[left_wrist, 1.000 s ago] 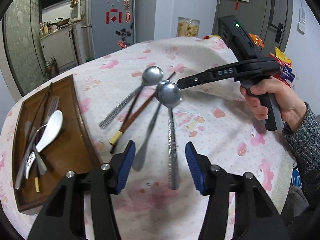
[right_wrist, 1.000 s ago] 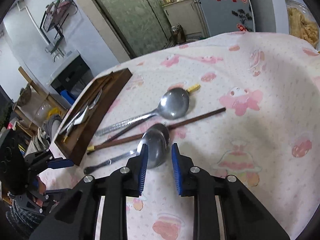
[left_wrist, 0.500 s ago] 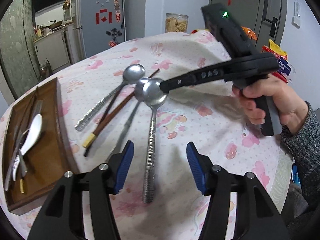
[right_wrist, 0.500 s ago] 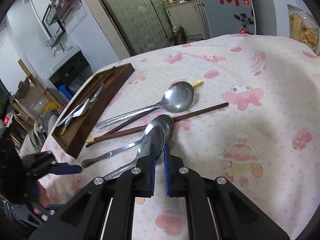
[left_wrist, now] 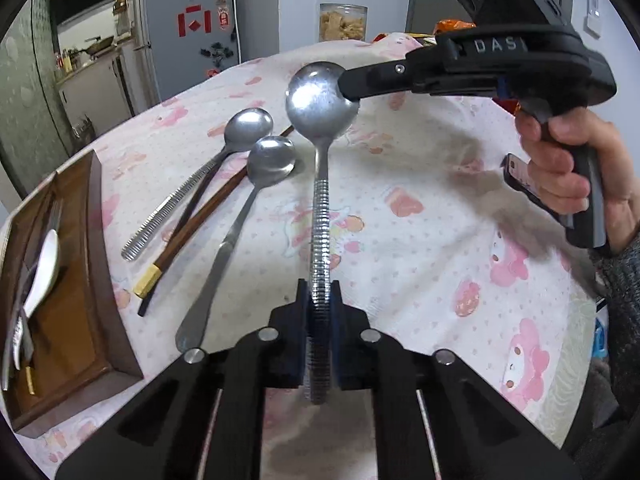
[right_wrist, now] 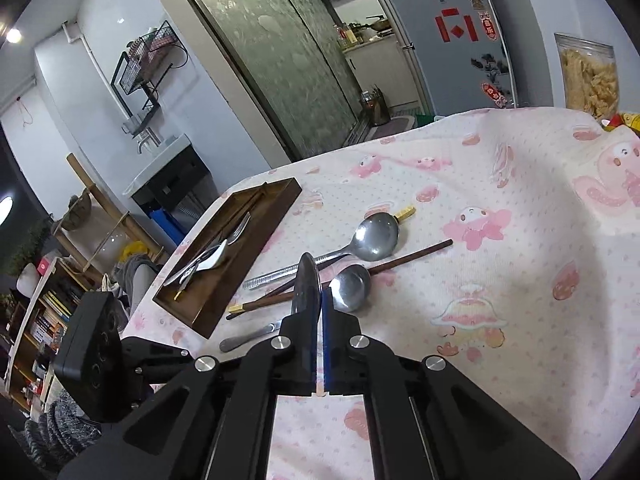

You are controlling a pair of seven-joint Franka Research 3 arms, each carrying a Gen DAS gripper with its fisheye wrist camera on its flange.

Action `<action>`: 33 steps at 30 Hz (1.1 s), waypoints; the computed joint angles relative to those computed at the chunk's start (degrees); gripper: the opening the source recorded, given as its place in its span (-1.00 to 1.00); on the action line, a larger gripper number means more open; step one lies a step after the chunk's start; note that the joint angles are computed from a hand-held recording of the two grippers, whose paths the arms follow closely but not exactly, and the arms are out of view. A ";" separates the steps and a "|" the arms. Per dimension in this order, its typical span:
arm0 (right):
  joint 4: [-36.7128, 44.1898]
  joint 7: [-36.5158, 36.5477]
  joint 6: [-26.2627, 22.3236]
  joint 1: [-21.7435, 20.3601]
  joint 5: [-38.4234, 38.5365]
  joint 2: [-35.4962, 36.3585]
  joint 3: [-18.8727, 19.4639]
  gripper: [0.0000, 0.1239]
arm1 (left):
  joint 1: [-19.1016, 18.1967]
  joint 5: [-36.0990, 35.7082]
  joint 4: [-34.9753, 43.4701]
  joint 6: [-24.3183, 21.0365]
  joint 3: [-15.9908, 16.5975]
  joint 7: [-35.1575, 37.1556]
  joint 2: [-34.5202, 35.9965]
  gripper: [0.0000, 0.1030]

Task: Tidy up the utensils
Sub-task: 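Carry the metal spoon into the tray and open the right tool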

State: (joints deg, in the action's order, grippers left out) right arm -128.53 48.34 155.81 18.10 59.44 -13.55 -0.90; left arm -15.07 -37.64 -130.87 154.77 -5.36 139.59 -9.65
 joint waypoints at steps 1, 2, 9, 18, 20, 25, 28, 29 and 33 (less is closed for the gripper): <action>0.03 0.48 0.15 -0.12 -0.59 -0.03 0.17 -0.98 | -0.10 -0.32 -0.19 0.16 0.05 0.45 -0.21 -0.79; 0.10 0.56 0.13 -0.10 -0.71 0.00 0.16 -0.98 | -0.16 -0.80 -0.20 -0.16 0.26 0.78 -0.40 -0.79; 3.05 3.16 -0.04 0.35 -3.11 1.49 1.19 -0.97 | 0.70 -1.47 -0.27 -0.71 1.71 1.25 -2.40 -0.78; 15.64 3.79 -1.81 1.91 -2.03 11.51 4.07 -0.97 | 4.03 2.42 -0.11 -0.90 5.39 -0.81 -4.61 -0.78; 19.60 4.42 -2.71 1.89 -2.41 15.18 5.26 -0.97 | 5.26 3.87 0.17 -1.30 5.94 -1.74 -4.35 -0.78; 28.73 8.79 -4.42 1.46 -7.28 23.47 8.04 -0.97 | 8.50 6.09 1.84 -2.31 7.08 -3.73 -2.41 -0.77; 34.00 11.46 -5.47 1.15 -9.88 28.08 9.32 -0.97 | 10.49 7.03 3.81 -2.88 7.01 -4.66 -0.30 -0.76; 36.20 12.15 -6.19 0.88 -10.14 30.02 9.82 -0.96 | 11.14 7.14 4.42 -2.88 6.96 -4.68 0.49 -0.76; 41.53 15.50 -7.85 0.52 -13.15 35.13 10.73 -0.95 | 13.24 6.40 5.78 -2.91 6.32 -4.68 2.21 -0.75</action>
State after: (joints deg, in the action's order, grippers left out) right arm -87.00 63.84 147.96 18.62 46.29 21.58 9.83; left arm -1.82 -31.23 -125.09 151.86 0.96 134.91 -7.44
